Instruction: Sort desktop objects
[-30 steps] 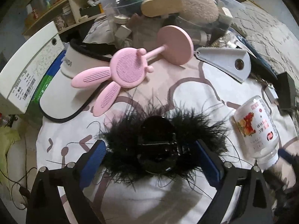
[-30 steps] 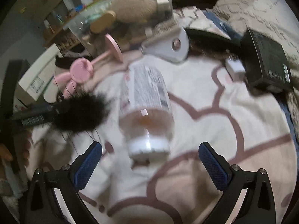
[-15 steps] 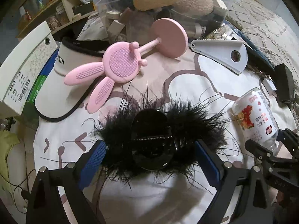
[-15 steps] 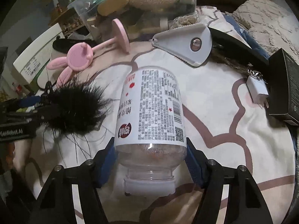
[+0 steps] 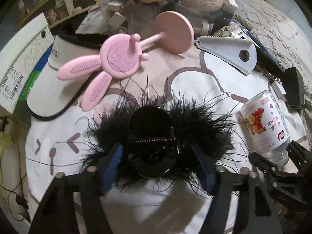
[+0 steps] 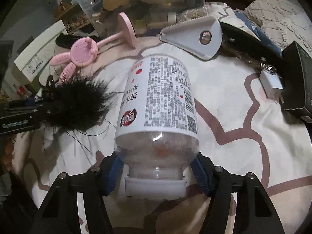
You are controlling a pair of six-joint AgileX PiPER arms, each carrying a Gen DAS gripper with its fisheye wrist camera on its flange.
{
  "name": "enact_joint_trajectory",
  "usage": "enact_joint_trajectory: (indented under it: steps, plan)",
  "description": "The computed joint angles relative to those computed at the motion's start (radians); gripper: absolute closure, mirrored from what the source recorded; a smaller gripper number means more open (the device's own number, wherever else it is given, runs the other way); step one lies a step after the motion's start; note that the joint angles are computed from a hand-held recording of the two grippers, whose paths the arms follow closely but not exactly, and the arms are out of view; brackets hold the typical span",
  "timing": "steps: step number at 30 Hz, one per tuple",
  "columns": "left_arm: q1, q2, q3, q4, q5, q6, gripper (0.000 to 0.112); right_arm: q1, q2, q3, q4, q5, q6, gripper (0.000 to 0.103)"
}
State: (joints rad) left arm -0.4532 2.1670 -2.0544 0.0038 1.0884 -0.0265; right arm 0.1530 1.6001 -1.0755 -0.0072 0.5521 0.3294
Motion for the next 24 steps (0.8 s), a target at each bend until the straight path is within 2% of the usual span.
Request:
enact_joint_trajectory:
  steps: [2,5,16,18,19,20,22,24]
  plan:
    - [0.002,-0.002,0.007,-0.010,-0.001,0.007,0.069,0.009,-0.021,0.020,-0.039,-0.020,0.053,0.038]
    - [0.006,-0.016,0.025,-0.015,-0.017,0.005,0.078,0.008,-0.045,0.037,-0.040,-0.035,0.074,0.038]
    - [0.021,-0.032,0.040,-0.042,-0.042,-0.003,0.077,-0.005,-0.075,0.074,0.034,-0.062,0.054,0.038]
    - [0.011,-0.049,0.071,-0.007,-0.082,-0.025,0.065,-0.006,-0.068,0.071,0.048,-0.058,0.047,0.038]
    - [0.007,-0.061,0.091,0.006,-0.109,-0.034,0.055,-0.006,-0.067,0.071,0.049,-0.058,0.048,0.038]
    - [0.003,-0.074,0.113,0.017,-0.142,-0.039,0.051,-0.004,-0.066,0.073,0.047,-0.060,0.053,0.038]
    - [-0.002,-0.095,0.153,0.035,-0.203,-0.042,0.051,0.000,-0.065,0.075,0.036,-0.063,0.070,0.038]
    - [-0.018,-0.099,0.176,0.106,-0.245,-0.075,0.058,0.006,-0.064,0.073,0.019,-0.063,0.089,0.038]
